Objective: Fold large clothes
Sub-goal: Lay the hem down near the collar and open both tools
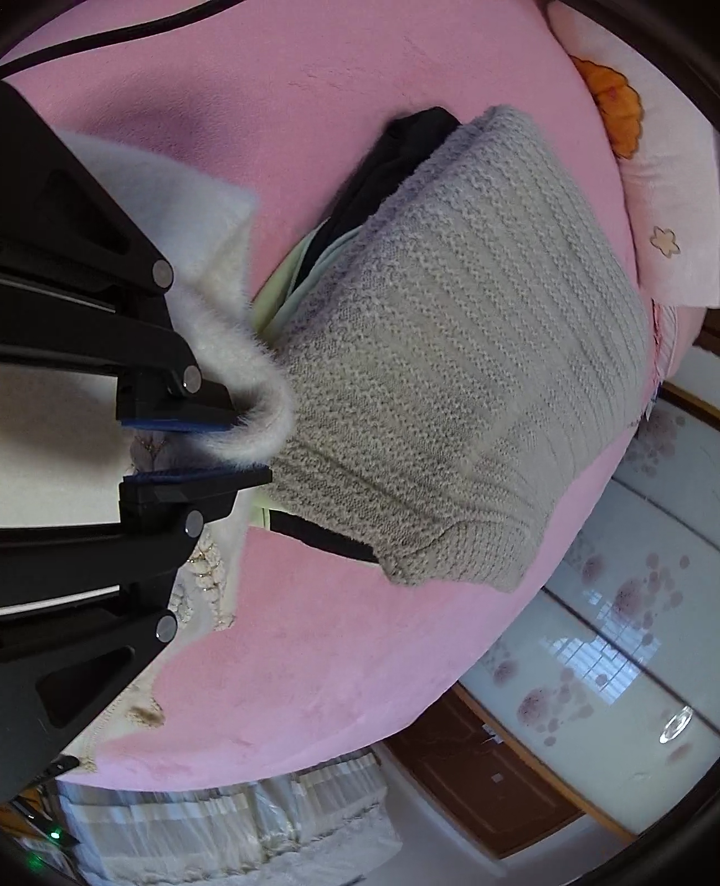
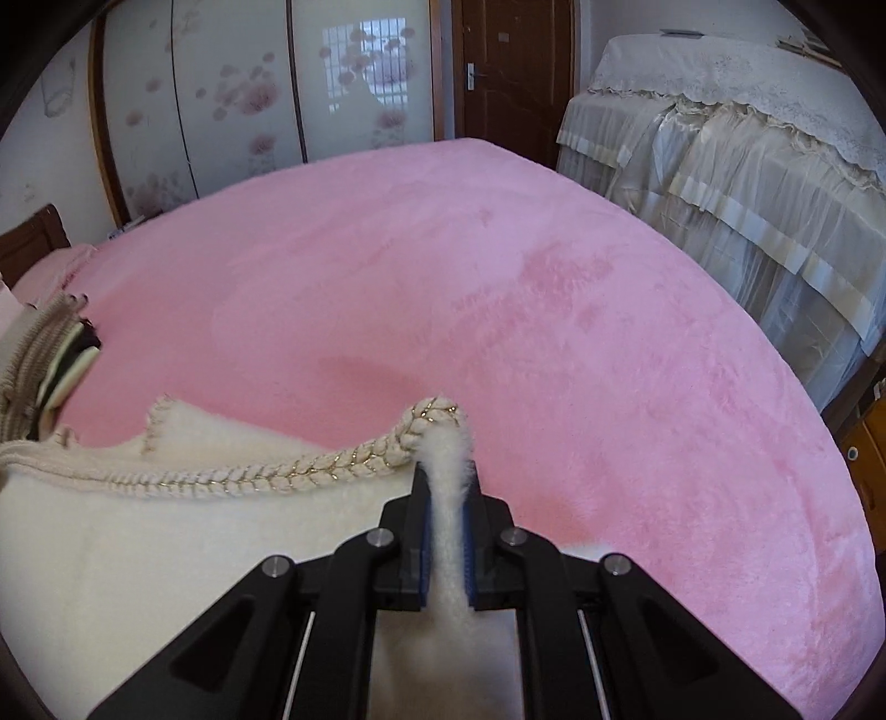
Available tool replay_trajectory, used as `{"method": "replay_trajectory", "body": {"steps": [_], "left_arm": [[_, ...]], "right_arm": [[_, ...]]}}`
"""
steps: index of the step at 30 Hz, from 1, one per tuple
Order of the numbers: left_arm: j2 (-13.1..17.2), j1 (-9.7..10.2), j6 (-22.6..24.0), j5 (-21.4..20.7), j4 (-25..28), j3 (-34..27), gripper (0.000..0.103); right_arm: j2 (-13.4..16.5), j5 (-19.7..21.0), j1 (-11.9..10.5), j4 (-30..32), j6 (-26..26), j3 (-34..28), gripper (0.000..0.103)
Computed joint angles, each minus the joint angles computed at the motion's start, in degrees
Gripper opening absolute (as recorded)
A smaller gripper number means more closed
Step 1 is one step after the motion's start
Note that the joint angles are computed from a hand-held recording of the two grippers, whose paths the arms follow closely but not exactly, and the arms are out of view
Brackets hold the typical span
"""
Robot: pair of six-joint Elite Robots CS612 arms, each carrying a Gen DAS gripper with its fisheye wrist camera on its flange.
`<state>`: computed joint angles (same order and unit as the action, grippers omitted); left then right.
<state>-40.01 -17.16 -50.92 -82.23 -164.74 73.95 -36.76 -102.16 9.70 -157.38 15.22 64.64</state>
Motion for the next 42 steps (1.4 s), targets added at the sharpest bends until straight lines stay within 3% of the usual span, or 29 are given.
{"method": "replay_trajectory", "body": {"steps": [6, 7, 9, 11, 14, 17, 20, 26, 28, 30, 32, 34, 38, 42], "left_arm": [[-1.7, 2.22, 6.7, -10.6, 4.5, -0.6, 0.023], [-2.2, 2.42, 7.6, -11.0, 5.2, -0.3, 0.029], [-4.1, 2.26, 10.0, -8.0, 4.6, 1.5, 0.066], [-5.6, 2.11, 13.0, -5.2, 1.0, 3.6, 0.076], [-6.6, 1.99, 20.1, -3.4, 1.1, 4.6, 0.076], [-6.0, 2.34, 24.7, -6.4, 5.8, 3.5, 0.075], [-5.0, 2.65, 26.5, -9.8, 8.9, 3.2, 0.065], [-2.8, 2.86, 22.6, -13.2, 8.9, 2.1, 0.064], [-2.5, 2.88, 20.5, -13.1, 7.9, 2.2, 0.049], [-2.8, 2.81, 20.1, -13.0, 7.2, 2.9, 0.022], [-3.5, 2.36, 19.7, -12.7, 5.2, 4.6, 0.014], [-4.8, 1.68, 18.5, -11.5, 4.1, 6.6, 0.012], [-6.4, 1.36, 13.9, -14.4, 2.3, 10.2, 0.011], [-6.2, 1.33, 14.6, -12.7, 4.0, 9.4, 0.012]], "right_arm": [[-1.2, 1.6, -0.3, 2.7, 0.2, 0.5, 0.014], [-1.6, 2.0, -0.4, 3.7, 0.8, 0.5, 0.018], [-2.6, 3.6, -0.8, 3.8, 2.1, 1.4, 0.028], [-3.8, 4.8, -1.1, 2.1, 3.1, 3.0, 0.038], [-5.4, 6.7, -1.4, 0.1, 3.5, 5.5, 0.044], [-6.2, 7.7, -1.7, 1.1, 3.5, 6.8, 0.045], [-6.8, 8.5, -2.1, 2.7, 3.8, 8.2, 0.045], [-8.0, 10.4, -2.7, 1.5, 3.9, 11.8, 0.045], [-8.1, 10.6, -2.8, 0.8, 4.1, 12.5, 0.047], [-8.1, 10.2, -2.8, 0.8, 4.0, 12.5, 0.049], [-7.9, 9.7, -2.7, 0.9, 4.0, 12.4, 0.05], [-7.7, 9.3, -2.6, 0.9, 4.3, 12.2, 0.05], [-7.5, 7.5, -2.1, 0.7, 2.7, 12.0, 0.051], [-7.3, 6.5, -1.9, 1.8, 2.3, 11.7, 0.056]]}}
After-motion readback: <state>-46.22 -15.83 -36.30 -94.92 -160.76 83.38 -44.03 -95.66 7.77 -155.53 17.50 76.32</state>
